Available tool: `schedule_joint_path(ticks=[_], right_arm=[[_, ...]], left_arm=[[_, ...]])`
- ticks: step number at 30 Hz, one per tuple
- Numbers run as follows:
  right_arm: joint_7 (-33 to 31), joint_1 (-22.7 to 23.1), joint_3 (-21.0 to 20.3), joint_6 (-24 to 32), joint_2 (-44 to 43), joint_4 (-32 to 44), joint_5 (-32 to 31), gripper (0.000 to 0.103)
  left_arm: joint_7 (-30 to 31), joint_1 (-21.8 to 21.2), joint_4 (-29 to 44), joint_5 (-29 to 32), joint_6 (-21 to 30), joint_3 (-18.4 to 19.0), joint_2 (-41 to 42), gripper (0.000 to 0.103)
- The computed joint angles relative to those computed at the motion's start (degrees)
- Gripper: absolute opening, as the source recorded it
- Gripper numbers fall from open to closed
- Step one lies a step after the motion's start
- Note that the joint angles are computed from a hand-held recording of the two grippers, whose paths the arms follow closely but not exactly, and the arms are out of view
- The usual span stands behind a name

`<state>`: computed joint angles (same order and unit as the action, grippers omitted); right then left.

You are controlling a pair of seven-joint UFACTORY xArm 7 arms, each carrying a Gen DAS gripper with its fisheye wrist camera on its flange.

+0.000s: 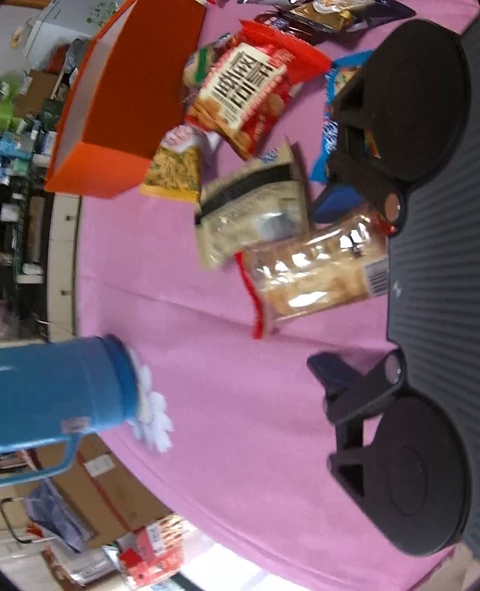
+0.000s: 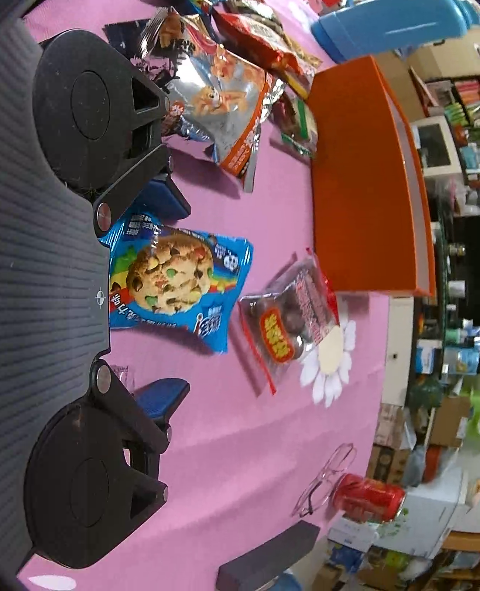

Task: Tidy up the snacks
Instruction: 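Grasp the blue cookie pack with right tool while left grasps clear pastry bag, then carry both snacks over the orange box and open both tools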

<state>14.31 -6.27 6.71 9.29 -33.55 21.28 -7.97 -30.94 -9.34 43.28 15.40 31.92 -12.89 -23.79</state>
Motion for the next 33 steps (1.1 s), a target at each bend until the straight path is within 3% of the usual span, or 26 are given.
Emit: schedule_joint_path(ticks=[5,9,10,11,13,14,20,24,29,33], right_arm=[[-2.8,4.8,-3.7,0.2,-0.1,0.1,2.6,0.084],[-1.9,2.6,-0.7,0.6,0.6,0.7,1.4,0.084],[-2.0,2.6,-0.8,0.7,0.3,0.5,1.4,0.082],[-2.3,2.7,-1.2,0.9,-0.2,0.2,1.3,0.074],[-2.3,2.2,-1.3,0.6,-2.0,-0.8,1.3,0.024],[-2.7,2.8,-2.1,1.2,-3.1,-1.1,1.7,0.021],[-2.5,4.4,-4.7,0.7,-8.0,-3.4,4.7,0.02],[-2.0,6.2,-6.6,-1.4,-9.5,-4.2,7.7,0.02],[-2.6,14.0,-12.9,-3.8,-9.0,-2.6,14.0,0.02],[-7.2,23.5,-19.8,-6.5,-3.0,4.7,17.9,0.02]], left_arm=[[1.6,-0.6,-1.1,-2.8,-1.4,1.6,-0.8,0.079],[1.4,-0.3,-0.1,-1.1,-1.0,0.0,0.4,0.081],[1.9,-0.6,-0.3,-1.3,-1.4,0.2,0.2,0.076],[2.9,-1.2,-0.7,-2.1,-2.0,0.9,-0.2,0.059],[3.3,-1.2,-1.2,-2.9,-1.9,1.4,-1.3,0.037],[3.2,-1.2,-1.3,-3.7,-1.6,1.7,-1.7,0.035],[3.1,-1.1,-3.8,-7.6,-5.1,2.9,-7.6,0.035],[4.8,-3.7,-3.9,-12.0,-7.7,3.8,-7.8,0.035],[8.4,-10.1,2.1,-20.1,-10.4,5.7,-1.1,0.035],[12.7,-11.6,15.1,-22.8,-12.3,5.8,9.8,0.035]])
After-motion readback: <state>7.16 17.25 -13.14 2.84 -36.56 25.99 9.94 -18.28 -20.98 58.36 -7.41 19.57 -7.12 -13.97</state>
